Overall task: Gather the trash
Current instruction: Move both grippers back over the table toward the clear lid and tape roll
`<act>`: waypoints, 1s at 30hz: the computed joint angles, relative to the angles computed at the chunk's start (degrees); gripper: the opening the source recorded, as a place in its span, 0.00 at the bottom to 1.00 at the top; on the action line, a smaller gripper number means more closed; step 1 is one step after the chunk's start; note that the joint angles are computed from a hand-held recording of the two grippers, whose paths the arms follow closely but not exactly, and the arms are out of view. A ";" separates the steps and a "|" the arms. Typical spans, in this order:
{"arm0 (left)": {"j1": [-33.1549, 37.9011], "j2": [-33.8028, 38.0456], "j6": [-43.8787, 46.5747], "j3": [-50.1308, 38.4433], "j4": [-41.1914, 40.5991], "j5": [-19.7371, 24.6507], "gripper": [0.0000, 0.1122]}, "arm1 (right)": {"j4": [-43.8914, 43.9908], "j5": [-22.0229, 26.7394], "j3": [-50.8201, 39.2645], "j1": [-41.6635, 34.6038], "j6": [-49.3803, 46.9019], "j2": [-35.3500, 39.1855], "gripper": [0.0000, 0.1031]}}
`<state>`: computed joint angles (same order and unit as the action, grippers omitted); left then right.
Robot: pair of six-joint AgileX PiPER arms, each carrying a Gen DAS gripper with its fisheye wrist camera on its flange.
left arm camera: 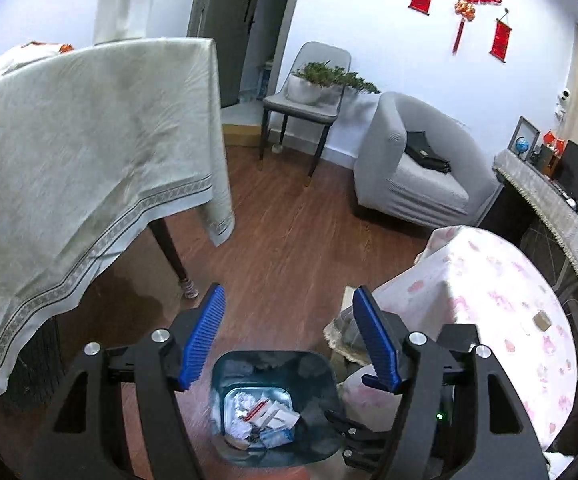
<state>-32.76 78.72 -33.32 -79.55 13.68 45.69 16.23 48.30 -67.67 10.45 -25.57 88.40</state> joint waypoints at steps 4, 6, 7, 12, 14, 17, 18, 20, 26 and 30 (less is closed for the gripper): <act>-2.64 2.37 -1.49 -3.18 1.32 0.38 0.65 | 2.57 1.70 -0.36 -3.82 -2.42 -3.70 0.54; -4.09 3.42 -2.34 -4.50 2.22 0.73 0.66 | 3.56 2.78 -0.84 -6.22 -3.49 -5.03 0.53; -5.08 4.15 -2.87 -5.45 2.61 0.68 0.67 | 4.11 3.26 -1.08 -7.54 -4.08 -5.55 0.53; -9.01 7.43 -4.97 -9.27 4.33 0.81 0.71 | 6.38 5.87 -2.51 -15.35 -8.00 -7.63 0.53; -10.92 9.28 -5.52 -11.36 5.29 1.55 0.73 | 7.21 7.02 -3.03 -18.51 -9.60 -7.95 0.53; -13.82 12.67 -5.86 -14.89 6.57 2.48 0.73 | 8.99 8.39 -3.90 -24.32 -12.57 -8.13 0.53; -14.49 13.50 -5.95 -15.70 6.92 2.70 0.74 | 8.74 8.30 -4.08 -25.63 -12.97 -8.29 0.53; -16.17 15.87 -6.04 -18.25 7.74 3.36 0.75 | 9.06 8.64 -4.59 -28.20 -14.13 -8.38 0.53; -19.67 22.45 -5.14 -25.65 7.03 4.86 0.78 | 12.85 11.64 -7.72 -39.10 -19.31 -6.71 0.54; -21.96 26.24 -4.60 -30.43 7.57 5.95 0.79 | 13.90 12.43 -8.70 -44.50 -21.94 -5.54 0.54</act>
